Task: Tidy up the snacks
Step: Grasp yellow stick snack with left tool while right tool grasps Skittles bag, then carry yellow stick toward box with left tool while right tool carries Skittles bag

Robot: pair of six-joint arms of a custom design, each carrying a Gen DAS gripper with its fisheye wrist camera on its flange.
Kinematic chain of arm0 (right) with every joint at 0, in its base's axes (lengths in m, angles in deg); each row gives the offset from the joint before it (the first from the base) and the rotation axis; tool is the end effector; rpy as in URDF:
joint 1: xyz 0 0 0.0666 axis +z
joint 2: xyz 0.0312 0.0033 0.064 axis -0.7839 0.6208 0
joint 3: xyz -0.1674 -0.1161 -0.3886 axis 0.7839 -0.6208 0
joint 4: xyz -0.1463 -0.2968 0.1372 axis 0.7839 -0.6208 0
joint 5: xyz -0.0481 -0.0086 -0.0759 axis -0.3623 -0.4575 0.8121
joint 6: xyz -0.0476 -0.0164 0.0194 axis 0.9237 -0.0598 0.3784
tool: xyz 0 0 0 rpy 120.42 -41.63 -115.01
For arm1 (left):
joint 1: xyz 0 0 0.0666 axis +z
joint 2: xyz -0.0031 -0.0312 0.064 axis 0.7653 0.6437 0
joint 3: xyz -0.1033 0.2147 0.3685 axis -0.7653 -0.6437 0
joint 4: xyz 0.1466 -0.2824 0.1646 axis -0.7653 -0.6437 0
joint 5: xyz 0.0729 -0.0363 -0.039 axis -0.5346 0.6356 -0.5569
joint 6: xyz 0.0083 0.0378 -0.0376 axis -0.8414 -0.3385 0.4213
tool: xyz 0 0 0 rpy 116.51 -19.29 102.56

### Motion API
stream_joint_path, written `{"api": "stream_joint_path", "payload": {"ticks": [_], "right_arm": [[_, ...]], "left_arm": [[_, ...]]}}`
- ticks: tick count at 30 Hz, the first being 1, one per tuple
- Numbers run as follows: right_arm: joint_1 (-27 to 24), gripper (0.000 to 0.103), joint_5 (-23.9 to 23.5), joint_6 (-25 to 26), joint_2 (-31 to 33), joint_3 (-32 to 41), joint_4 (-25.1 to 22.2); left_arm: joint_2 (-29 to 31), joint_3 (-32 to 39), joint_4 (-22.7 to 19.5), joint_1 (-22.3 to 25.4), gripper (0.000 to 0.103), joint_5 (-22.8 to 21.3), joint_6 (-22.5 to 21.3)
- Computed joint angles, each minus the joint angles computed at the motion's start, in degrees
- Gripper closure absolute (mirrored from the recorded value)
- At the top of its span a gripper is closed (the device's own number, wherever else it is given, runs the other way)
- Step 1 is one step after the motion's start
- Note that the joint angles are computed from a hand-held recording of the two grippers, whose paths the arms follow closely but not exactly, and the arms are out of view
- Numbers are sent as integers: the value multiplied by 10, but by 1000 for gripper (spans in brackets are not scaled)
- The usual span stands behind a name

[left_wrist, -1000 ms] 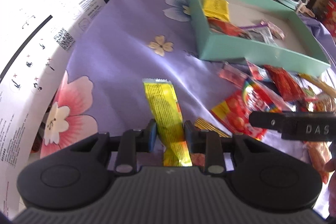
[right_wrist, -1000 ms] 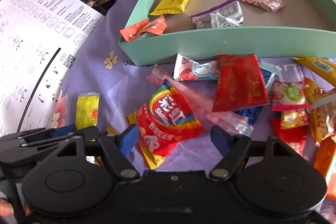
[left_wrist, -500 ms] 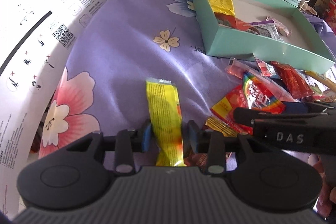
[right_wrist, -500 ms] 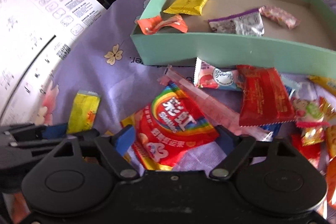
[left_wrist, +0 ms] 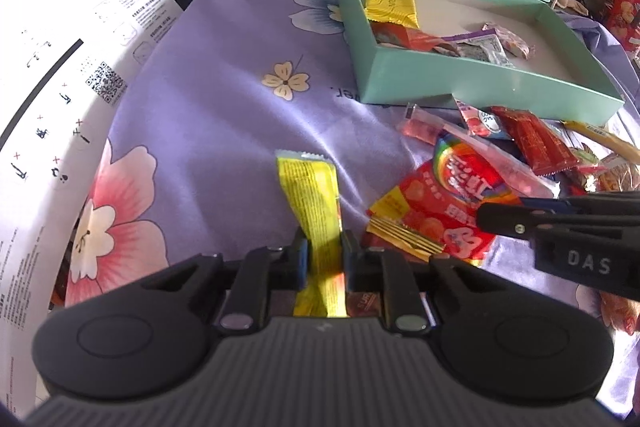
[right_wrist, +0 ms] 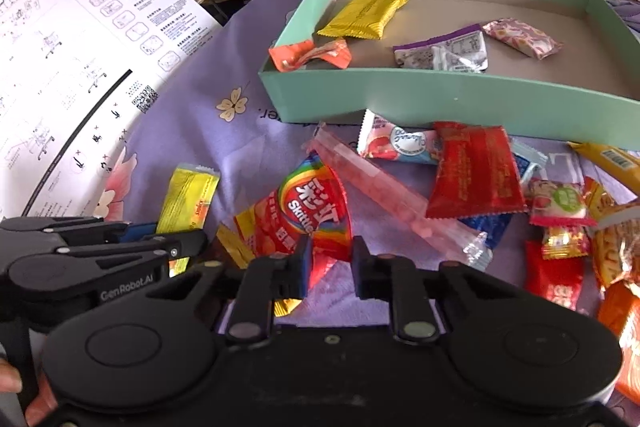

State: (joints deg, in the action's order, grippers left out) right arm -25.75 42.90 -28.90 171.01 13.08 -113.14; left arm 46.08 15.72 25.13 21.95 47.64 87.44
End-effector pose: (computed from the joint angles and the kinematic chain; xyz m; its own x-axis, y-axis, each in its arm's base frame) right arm 0.5087 0.2508 0.4491 -0.8346 -0.1481 -0.5305 -0.3072 0.9246 0.2251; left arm 0.4715 -0.2428 0.4419 -0.8591 -0.0671 -0.5075 -0.0383 0.9970 -0.0670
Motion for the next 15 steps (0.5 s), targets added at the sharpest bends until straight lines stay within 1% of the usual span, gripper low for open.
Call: {"api": "stream_joint_path", "payload": {"ticks": [4,7,11,13,15], "right_arm": [[-14,84,15,-1,-9,-12,-6],[-28,84,10,-1,-20,-27,-7],[-40,82,22,5,-31,-36,-20],[-43,80,15,2,-31,-32,-27],[-41,70,12,-3,-33,-30,-25]], "left_arm": [[0,3,-7,1,87,9,0],[1,8,-7,-1,87,20,-1],[8,23,-4,-9,87,26,-16],[14,32,-3,-12,87,27,-21],[19,37,-3,-13,87,28,-22]]}}
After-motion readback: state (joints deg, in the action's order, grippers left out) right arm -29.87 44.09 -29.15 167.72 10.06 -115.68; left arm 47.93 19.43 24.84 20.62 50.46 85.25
